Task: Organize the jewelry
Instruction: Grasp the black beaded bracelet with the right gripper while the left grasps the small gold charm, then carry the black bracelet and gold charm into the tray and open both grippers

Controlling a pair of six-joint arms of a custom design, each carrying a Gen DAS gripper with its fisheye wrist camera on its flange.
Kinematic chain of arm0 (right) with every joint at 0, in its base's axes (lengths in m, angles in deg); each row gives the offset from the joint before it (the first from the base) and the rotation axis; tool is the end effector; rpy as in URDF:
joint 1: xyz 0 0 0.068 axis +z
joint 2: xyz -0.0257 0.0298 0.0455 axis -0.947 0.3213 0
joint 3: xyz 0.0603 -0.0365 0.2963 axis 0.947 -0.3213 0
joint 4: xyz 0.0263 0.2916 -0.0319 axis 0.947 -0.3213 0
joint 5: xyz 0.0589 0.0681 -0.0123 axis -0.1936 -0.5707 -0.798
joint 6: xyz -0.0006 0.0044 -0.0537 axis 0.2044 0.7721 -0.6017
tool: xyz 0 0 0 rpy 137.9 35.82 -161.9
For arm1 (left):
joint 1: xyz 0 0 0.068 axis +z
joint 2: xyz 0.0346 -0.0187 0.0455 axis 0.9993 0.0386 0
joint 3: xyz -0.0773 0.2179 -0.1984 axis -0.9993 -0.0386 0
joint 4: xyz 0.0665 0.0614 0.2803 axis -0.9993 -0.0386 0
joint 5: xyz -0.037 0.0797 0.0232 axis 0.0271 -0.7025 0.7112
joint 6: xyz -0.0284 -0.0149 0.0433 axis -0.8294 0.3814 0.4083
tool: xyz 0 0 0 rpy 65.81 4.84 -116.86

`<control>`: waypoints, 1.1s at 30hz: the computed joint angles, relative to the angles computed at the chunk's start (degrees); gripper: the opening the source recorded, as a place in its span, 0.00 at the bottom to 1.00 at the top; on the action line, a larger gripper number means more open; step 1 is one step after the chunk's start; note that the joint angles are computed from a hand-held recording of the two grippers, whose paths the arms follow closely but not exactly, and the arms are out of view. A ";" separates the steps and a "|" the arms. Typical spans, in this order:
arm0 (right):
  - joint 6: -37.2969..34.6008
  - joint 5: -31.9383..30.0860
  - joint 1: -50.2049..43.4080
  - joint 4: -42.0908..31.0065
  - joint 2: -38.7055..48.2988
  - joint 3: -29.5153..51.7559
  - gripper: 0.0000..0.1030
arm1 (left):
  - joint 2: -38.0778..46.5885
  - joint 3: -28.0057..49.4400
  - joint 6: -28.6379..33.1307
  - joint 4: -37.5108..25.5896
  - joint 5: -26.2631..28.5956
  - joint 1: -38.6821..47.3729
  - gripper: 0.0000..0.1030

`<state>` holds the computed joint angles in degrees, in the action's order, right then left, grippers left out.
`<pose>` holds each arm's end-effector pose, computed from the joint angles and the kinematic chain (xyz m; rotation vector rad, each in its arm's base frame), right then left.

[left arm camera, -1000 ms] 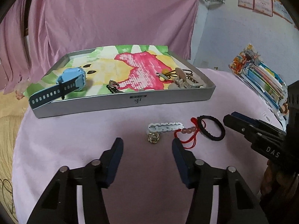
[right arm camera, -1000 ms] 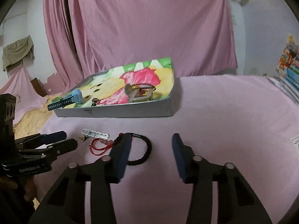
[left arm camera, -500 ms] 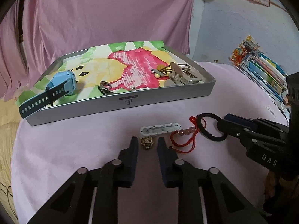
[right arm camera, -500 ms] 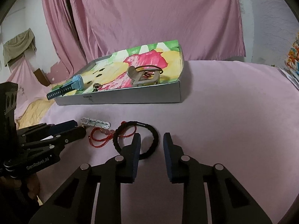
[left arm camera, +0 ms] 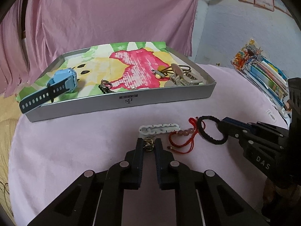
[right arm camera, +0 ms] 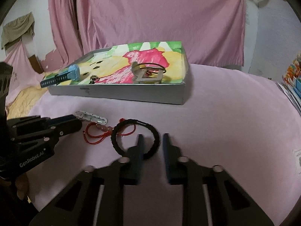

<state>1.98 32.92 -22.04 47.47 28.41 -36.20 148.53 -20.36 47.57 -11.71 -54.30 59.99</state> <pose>0.2107 0.2172 0.0255 0.0640 2.3532 0.1093 0.2595 -0.1370 0.0564 0.3927 2.3507 -0.3125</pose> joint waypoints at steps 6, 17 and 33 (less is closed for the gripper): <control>-0.25 -0.04 0.21 0.49 0.47 0.12 0.05 | -1.14 -2.28 -0.56 2.59 1.49 1.33 0.11; 0.49 3.15 0.88 5.26 -2.62 -3.62 0.05 | -2.98 -4.77 -2.48 7.06 2.57 4.46 0.11; -10.52 2.44 -3.55 3.46 -6.88 1.43 0.05 | -2.60 5.77 0.25 1.07 3.81 10.54 0.11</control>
<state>-8.54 35.36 -25.59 50.93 21.53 -34.78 145.93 -14.59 47.81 -10.64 -50.50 70.53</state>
